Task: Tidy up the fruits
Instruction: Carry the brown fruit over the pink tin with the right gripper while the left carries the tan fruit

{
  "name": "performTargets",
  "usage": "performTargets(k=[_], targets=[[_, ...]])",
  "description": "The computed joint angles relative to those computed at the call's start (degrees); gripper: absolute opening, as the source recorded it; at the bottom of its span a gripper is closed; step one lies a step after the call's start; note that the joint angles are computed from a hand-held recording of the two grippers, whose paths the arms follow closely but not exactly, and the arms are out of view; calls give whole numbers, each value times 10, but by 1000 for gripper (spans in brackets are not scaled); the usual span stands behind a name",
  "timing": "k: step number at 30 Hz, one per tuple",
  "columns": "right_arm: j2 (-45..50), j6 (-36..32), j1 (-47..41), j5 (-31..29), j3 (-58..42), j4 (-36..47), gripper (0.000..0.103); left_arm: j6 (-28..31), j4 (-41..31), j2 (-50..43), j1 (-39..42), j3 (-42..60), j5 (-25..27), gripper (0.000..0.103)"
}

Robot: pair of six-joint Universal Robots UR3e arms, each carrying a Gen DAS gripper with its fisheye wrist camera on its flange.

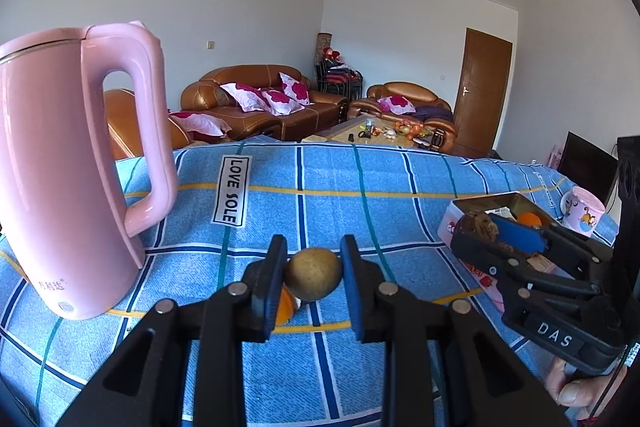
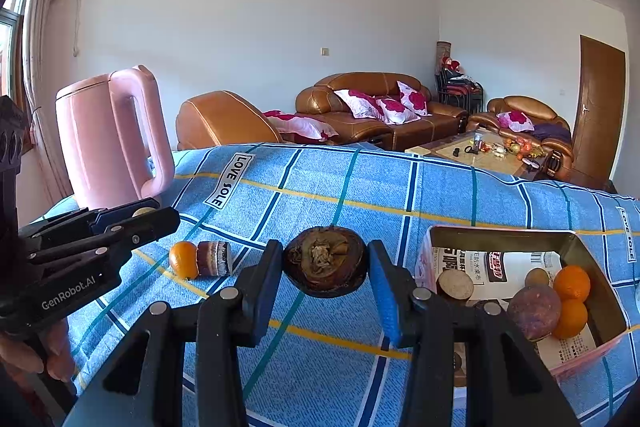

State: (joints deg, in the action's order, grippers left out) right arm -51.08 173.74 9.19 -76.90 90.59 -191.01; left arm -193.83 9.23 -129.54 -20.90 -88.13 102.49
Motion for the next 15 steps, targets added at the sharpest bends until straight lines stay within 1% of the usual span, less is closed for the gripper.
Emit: performTargets(k=[5, 9, 15], targets=[[-4, -12, -3, 8, 4, 18, 46, -17, -14, -11, -12, 14, 26, 29], [-15, -24, -11, 17, 27, 6, 46, -34, -21, -14, -21, 19, 35, 29], [-34, -40, -35, 33, 68, -14, 46, -61, -55, -34, -52, 60, 78, 29]])
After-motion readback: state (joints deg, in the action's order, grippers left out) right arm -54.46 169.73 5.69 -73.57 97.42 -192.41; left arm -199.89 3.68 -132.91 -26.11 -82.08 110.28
